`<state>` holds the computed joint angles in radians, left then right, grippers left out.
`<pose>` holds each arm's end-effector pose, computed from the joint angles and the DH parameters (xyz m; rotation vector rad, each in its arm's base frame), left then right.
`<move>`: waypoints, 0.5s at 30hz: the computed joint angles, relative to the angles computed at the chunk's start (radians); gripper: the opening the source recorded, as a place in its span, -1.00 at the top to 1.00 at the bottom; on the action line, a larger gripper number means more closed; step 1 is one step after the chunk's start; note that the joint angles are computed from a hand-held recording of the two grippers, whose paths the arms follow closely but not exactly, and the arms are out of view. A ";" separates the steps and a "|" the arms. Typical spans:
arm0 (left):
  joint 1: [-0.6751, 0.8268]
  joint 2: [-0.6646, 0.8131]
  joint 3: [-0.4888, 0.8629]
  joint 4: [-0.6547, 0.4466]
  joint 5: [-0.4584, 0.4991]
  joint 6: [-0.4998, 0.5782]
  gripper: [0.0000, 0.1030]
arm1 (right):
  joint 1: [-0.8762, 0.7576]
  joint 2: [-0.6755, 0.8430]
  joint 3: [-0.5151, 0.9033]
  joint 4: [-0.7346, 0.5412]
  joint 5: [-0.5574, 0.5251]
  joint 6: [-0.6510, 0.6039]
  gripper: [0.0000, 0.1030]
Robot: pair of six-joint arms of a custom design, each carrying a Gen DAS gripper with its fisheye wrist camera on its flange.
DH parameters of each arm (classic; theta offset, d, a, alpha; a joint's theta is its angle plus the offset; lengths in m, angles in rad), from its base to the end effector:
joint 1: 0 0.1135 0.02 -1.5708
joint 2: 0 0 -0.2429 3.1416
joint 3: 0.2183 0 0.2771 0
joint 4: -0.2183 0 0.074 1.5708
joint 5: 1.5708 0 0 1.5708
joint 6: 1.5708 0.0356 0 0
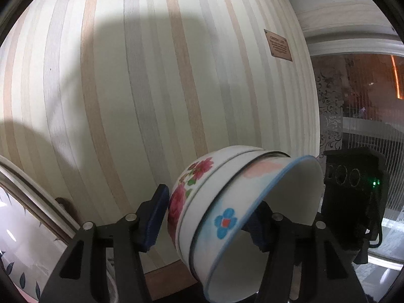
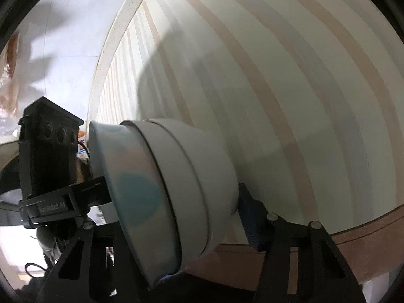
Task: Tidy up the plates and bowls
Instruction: 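Carry the bowl stack over the plate stack and lower it onto the blue-striped plate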
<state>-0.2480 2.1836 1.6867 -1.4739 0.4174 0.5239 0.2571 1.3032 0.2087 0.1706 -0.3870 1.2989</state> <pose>0.3693 -0.1084 0.1379 -0.9199 -2.5755 0.6494 0.1877 0.0632 0.0495 1.2162 2.4840 1.0345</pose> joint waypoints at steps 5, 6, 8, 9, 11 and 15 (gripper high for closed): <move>0.005 -0.016 -0.020 0.020 -0.005 -0.001 -0.07 | 0.005 0.019 0.023 -0.009 0.011 -0.018 -0.10; 0.009 -0.015 -0.015 0.018 -0.007 -0.003 -0.07 | 0.001 0.028 0.032 -0.013 0.007 -0.025 -0.10; 0.014 -0.009 0.004 0.012 -0.007 -0.006 -0.07 | 0.008 0.002 0.022 -0.027 0.015 -0.028 -0.10; 0.015 -0.010 0.006 0.010 -0.007 -0.006 -0.07 | 0.006 0.001 0.031 -0.035 0.013 -0.033 -0.10; 0.023 -0.006 0.032 -0.005 -0.008 -0.004 -0.07 | 0.015 0.005 0.038 -0.031 0.021 -0.029 -0.10; 0.053 0.006 0.106 -0.060 -0.016 0.010 -0.07 | 0.022 -0.003 0.084 -0.075 0.021 -0.036 -0.10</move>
<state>-0.1949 2.1897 1.7928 -1.5337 0.4015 0.5339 0.2796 1.3001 0.2930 0.0960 -0.3658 1.2631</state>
